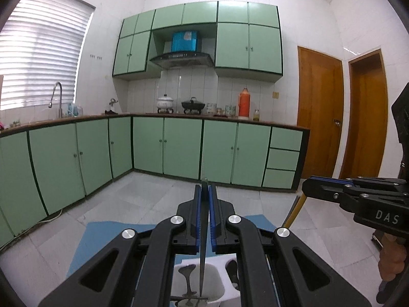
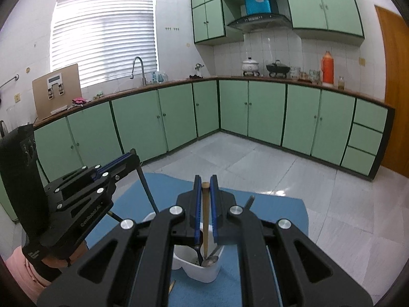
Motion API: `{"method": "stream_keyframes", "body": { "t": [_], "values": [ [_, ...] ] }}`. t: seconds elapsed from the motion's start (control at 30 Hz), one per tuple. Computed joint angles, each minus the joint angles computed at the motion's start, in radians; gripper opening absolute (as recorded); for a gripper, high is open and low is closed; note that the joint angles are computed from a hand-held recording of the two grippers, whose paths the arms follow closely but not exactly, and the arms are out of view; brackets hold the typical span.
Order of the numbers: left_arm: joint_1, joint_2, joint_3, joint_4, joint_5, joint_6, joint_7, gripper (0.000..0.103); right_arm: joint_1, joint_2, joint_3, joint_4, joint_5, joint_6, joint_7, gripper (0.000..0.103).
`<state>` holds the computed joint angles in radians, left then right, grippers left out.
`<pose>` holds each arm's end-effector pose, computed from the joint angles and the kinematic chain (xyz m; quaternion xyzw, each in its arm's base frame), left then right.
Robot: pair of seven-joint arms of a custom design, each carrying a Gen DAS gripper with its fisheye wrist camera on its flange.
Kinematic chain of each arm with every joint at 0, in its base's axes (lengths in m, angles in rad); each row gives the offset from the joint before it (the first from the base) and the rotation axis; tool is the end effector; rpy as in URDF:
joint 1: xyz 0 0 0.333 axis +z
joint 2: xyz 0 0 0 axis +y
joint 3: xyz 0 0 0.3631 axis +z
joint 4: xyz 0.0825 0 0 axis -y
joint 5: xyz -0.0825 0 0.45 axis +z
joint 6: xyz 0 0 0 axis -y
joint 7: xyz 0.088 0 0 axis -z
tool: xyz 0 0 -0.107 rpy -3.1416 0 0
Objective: Organize utensils
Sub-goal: 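Carry both chopsticks over the white holder and lower them inside, then open both tools to release the chopsticks in the holder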
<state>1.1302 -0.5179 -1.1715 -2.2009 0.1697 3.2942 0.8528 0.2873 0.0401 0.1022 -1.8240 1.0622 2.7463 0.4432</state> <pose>0.5746 -0.1567 0.6133 -0.6044 0.5056 -0.4262 0.4444 0.6467 0.2263 0.6217 -0.7695 0.3609 -0.1834 0.4939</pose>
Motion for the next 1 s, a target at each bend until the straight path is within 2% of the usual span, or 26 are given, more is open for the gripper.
{"method": "stream_keyframes", "body": {
  "t": [0.3,0.43,0.53,0.63,0.7,0.73,0.8,0.93,1.0],
  "values": [
    [-0.017,0.035,0.001,-0.019,0.02,-0.024,-0.003,0.006,-0.005,0.03,0.009,0.0,-0.032,0.01,0.046,0.006],
    [-0.011,0.021,-0.001,-0.023,0.033,-0.039,-0.016,0.006,-0.012,0.025,0.013,-0.009,-0.004,0.02,0.025,0.006],
    [-0.033,0.024,0.022,-0.029,0.041,-0.045,-0.025,0.006,-0.011,0.018,0.012,-0.02,-0.017,0.032,0.034,0.007],
    [-0.062,0.014,0.053,-0.043,0.043,-0.046,-0.039,0.018,-0.01,0.002,0.01,-0.035,0.007,0.048,0.008,0.01],
    [-0.078,0.009,0.072,-0.05,0.044,-0.045,-0.047,0.034,-0.009,-0.014,0.006,-0.049,0.041,0.054,-0.023,0.013],
    [-0.096,0.006,0.09,-0.059,0.042,-0.041,-0.051,0.036,-0.008,-0.024,0.002,-0.057,0.061,0.055,-0.043,0.015],
    [-0.126,-0.01,0.12,-0.077,0.037,-0.029,-0.056,0.047,-0.003,-0.045,-0.005,-0.076,0.109,0.071,-0.092,0.025],
    [-0.166,-0.056,0.161,-0.111,0.02,-0.014,-0.054,0.062,0.015,-0.085,-0.024,-0.117,0.186,0.1,-0.184,0.037],
    [-0.191,-0.095,0.184,-0.139,0.007,-0.003,-0.052,0.072,0.028,-0.115,-0.034,-0.149,0.263,0.123,-0.265,0.053]
  ]
}}
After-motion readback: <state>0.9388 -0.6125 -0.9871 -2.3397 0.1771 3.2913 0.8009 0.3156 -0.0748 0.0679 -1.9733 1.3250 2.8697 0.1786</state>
